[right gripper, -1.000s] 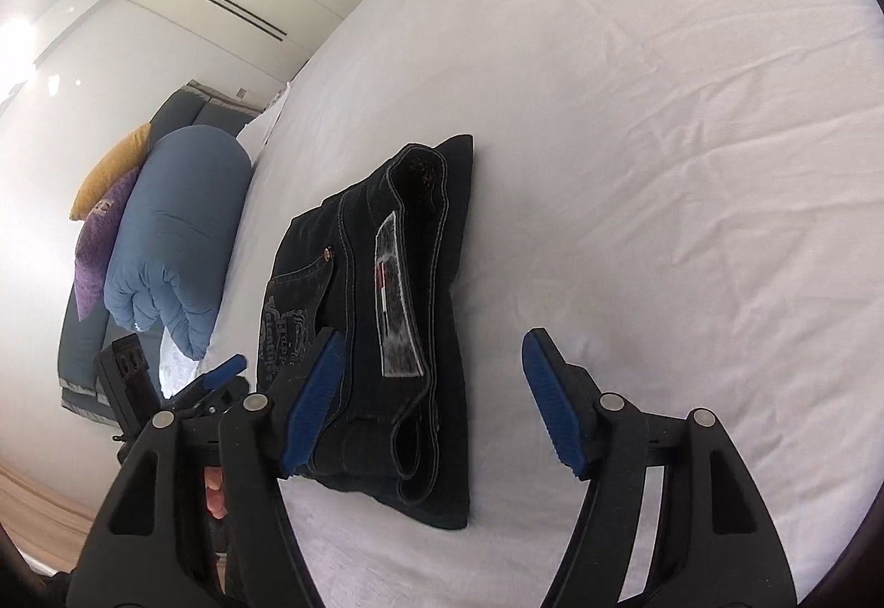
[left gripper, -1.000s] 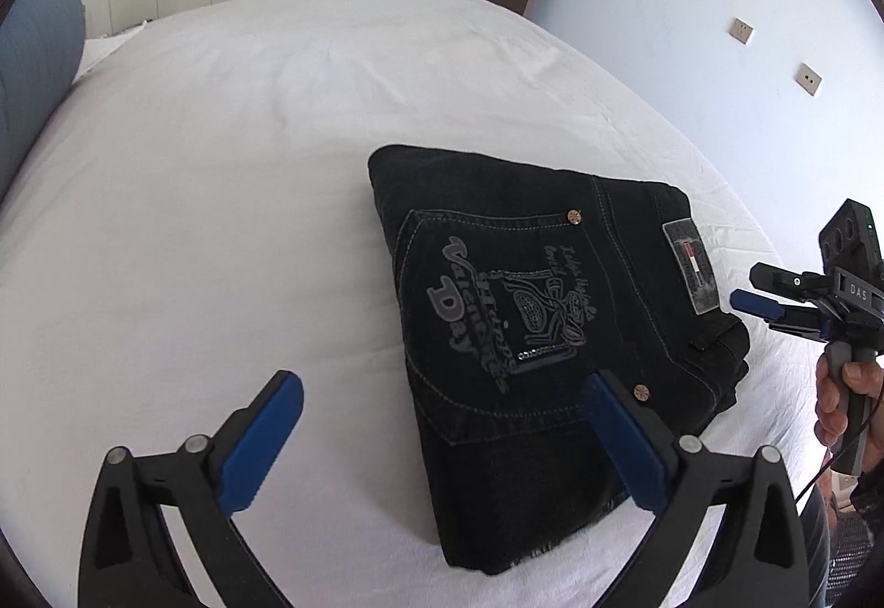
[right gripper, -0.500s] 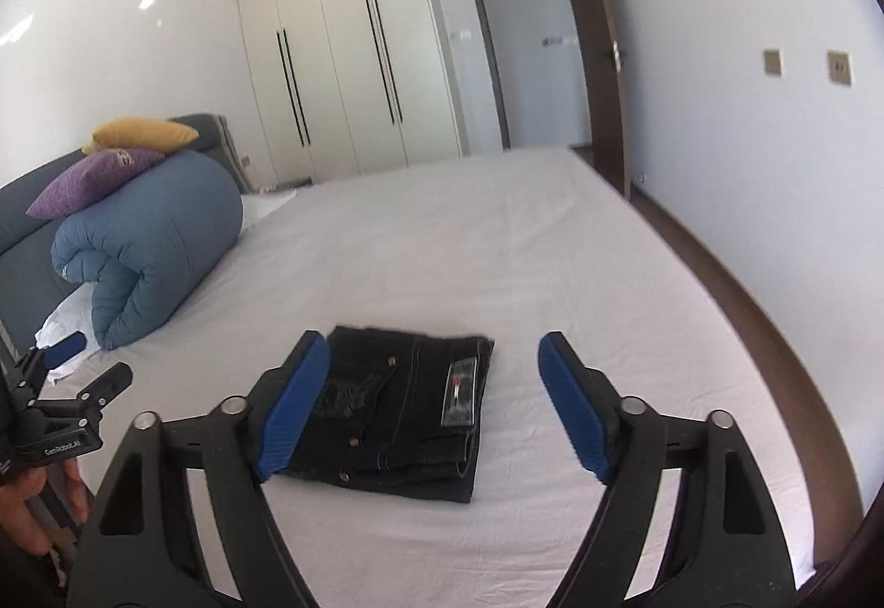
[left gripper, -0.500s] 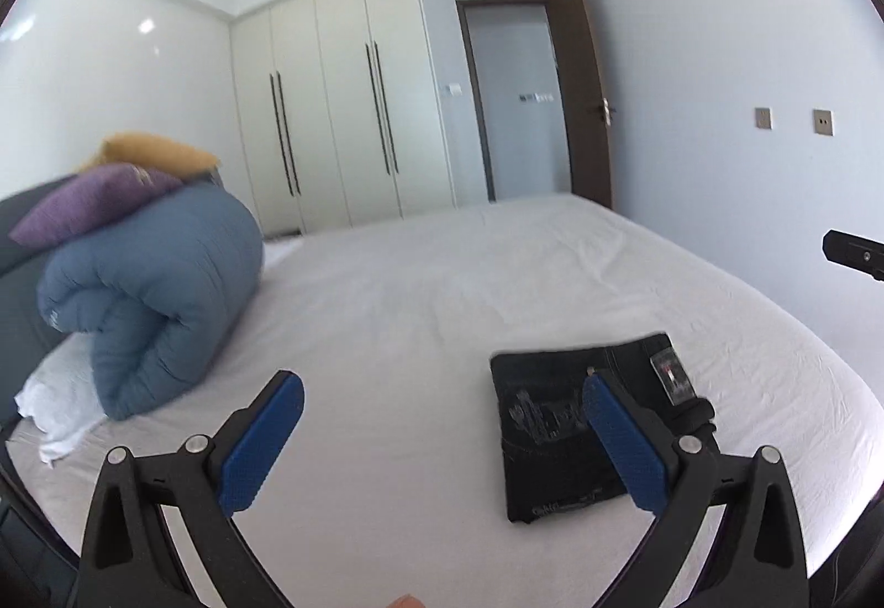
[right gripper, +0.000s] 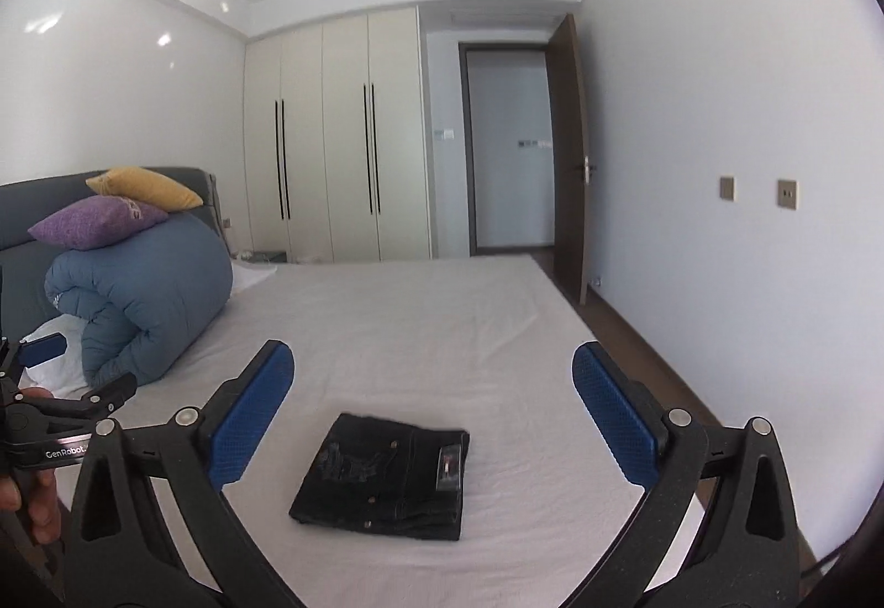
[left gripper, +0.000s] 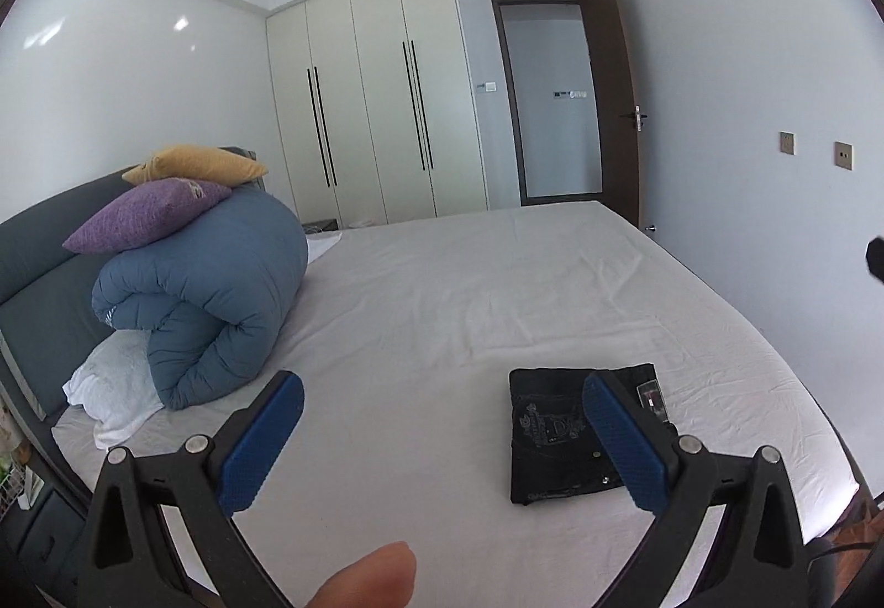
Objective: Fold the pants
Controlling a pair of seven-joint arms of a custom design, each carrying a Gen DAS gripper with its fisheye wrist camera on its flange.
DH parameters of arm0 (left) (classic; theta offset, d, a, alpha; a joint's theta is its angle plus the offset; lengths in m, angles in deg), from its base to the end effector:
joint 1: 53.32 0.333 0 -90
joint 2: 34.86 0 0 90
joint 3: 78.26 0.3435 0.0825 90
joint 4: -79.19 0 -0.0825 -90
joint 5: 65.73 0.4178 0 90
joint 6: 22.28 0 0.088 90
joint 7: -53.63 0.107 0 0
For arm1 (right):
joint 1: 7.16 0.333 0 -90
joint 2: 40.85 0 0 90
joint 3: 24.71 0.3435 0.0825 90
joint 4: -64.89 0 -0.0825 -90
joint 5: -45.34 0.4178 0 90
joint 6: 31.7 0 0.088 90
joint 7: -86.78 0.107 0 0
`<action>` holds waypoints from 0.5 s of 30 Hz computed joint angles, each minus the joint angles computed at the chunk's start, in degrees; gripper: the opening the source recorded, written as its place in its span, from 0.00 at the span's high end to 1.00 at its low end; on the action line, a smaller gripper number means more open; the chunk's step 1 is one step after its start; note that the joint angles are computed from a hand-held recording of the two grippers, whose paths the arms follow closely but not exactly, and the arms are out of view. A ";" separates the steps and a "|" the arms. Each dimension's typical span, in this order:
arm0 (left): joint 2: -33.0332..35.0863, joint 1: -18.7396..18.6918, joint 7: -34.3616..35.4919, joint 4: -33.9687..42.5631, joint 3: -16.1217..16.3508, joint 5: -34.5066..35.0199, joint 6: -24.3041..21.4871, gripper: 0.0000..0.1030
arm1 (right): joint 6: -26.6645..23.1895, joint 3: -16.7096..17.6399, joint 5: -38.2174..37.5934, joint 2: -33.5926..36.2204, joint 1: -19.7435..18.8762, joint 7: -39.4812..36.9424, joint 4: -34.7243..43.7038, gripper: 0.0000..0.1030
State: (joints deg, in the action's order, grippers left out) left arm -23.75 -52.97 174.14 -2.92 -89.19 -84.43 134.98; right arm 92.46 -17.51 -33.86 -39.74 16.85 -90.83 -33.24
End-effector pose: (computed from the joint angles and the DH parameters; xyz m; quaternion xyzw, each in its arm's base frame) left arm 0.6956 -0.0991 0.7449 -0.4400 0.7149 -0.4208 0.3438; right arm 0.5717 0.3005 0.6606 -0.4154 0.6708 -0.5180 0.3304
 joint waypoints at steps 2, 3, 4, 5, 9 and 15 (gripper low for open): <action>-0.54 -0.77 -3.67 -0.26 1.05 2.76 -2.76 0.00 | -0.27 -0.21 8.84 0.77 -0.29 -3.27 1.83 0.00; -0.94 -0.67 -3.90 -0.70 0.97 2.62 -3.80 0.00 | -0.16 -0.37 11.96 0.84 -0.40 -3.37 2.11 0.00; -1.41 -0.74 -4.42 -1.45 1.05 2.82 -4.18 0.00 | -0.64 -0.38 14.90 0.87 -0.35 -3.09 2.33 0.00; -1.85 -0.97 -5.09 -2.27 1.24 3.59 -4.44 0.00 | -1.40 -0.48 18.12 1.13 -0.41 -3.22 2.76 0.00; -2.16 -1.52 -7.27 -2.91 1.65 5.50 -8.96 0.00 | -3.59 -0.81 22.56 1.99 -0.11 -4.37 3.12 0.00; -2.06 -1.90 -10.03 -3.50 1.91 6.96 -13.07 0.00 | -3.44 -1.22 23.56 4.42 1.16 -7.28 4.52 0.00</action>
